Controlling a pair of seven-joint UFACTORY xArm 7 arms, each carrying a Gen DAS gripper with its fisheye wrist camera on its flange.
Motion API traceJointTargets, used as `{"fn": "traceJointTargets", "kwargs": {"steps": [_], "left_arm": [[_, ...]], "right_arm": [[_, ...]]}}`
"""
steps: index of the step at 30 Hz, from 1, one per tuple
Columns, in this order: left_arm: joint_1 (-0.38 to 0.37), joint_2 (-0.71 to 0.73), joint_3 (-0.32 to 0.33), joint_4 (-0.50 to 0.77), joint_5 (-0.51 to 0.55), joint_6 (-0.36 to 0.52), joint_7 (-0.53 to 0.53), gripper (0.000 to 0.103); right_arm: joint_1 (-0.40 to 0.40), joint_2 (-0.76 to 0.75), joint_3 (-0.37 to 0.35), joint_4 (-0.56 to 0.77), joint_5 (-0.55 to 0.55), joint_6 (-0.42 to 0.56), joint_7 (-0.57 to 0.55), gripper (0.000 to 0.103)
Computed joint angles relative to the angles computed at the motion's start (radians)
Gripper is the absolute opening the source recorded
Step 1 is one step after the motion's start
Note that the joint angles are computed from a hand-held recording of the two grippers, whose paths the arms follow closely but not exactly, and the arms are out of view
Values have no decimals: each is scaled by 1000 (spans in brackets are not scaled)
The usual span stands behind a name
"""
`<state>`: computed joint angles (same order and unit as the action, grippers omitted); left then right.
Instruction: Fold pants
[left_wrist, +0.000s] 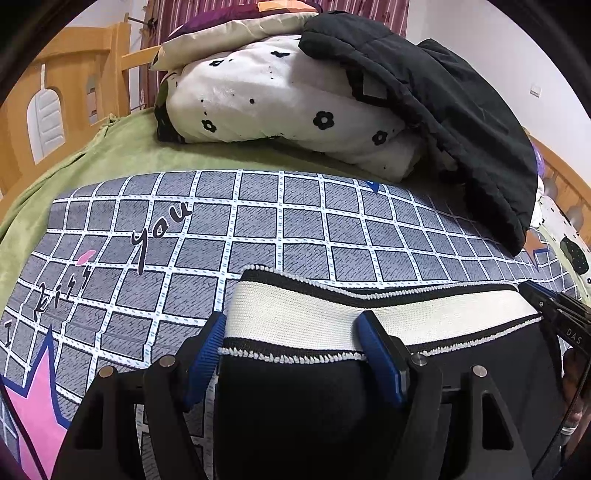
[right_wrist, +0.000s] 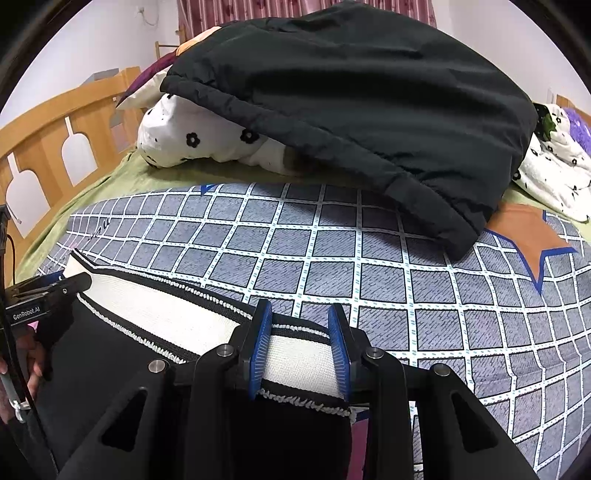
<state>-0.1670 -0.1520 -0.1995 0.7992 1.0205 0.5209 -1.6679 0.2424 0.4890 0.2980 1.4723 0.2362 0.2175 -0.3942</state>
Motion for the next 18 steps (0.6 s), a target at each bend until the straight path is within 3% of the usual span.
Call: {"fn": "traceJointTargets", "kwargs": {"steps": [4,9,18], "left_arm": [[-4,5,2,4,-22,2,15,72],[4,0,9,-10,-29,-31,14,73],[14,-1,5,-14,-29,-44,13,74]], "right_arm": [[37,-10,-41,-14,-46,-21,35,30],[-6,-3,5,-7,-20,-7,9,30],[-9,-5,8,-8,0,-5,-4,30]]}}
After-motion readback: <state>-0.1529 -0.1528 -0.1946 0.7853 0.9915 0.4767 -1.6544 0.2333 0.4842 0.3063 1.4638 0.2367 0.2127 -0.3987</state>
